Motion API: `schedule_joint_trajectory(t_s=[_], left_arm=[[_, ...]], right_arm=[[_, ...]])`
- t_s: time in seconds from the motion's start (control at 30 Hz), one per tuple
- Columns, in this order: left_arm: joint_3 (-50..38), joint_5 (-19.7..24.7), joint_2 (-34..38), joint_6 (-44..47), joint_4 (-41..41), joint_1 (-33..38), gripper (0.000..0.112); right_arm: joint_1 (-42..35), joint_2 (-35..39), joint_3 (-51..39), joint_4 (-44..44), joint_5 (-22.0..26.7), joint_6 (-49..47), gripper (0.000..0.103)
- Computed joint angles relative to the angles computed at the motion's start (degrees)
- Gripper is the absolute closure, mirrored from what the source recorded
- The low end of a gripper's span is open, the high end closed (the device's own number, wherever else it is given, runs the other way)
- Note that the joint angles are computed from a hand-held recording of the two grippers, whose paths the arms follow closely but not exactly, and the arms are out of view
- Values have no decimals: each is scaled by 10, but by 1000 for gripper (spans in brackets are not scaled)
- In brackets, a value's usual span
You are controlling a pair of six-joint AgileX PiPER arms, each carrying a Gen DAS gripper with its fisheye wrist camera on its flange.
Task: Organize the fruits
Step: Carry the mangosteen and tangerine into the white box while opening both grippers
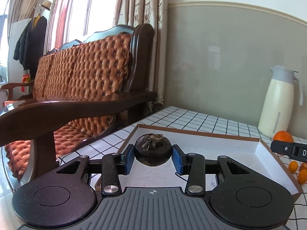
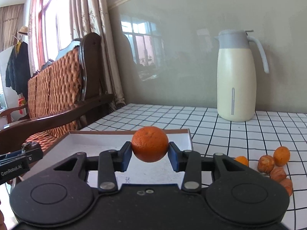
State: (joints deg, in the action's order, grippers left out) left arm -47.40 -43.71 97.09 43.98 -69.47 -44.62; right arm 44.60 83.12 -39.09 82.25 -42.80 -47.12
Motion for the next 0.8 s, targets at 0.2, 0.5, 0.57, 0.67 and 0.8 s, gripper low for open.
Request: schedule_joint_trajectory(t_s=[0.2, 0.5, 0.57, 0.67, 0.8], left_arm=[[-32, 34, 28, 15, -11, 33, 70], [-72, 102, 43, 72, -68, 64, 31], [-54, 44, 36, 29, -37, 41, 9], [-30, -15, 24, 2, 2, 11, 9], [-19, -56, 18, 4, 0, -15, 9]], right_arm=[[-32, 33, -19, 3, 20, 6, 71], [-9, 51, -26, -2, -41, 19, 25], [7, 38, -12, -19, -66, 35, 16], [31, 19, 13, -47, -111, 77, 8], [58, 4, 35, -72, -172, 88, 6]])
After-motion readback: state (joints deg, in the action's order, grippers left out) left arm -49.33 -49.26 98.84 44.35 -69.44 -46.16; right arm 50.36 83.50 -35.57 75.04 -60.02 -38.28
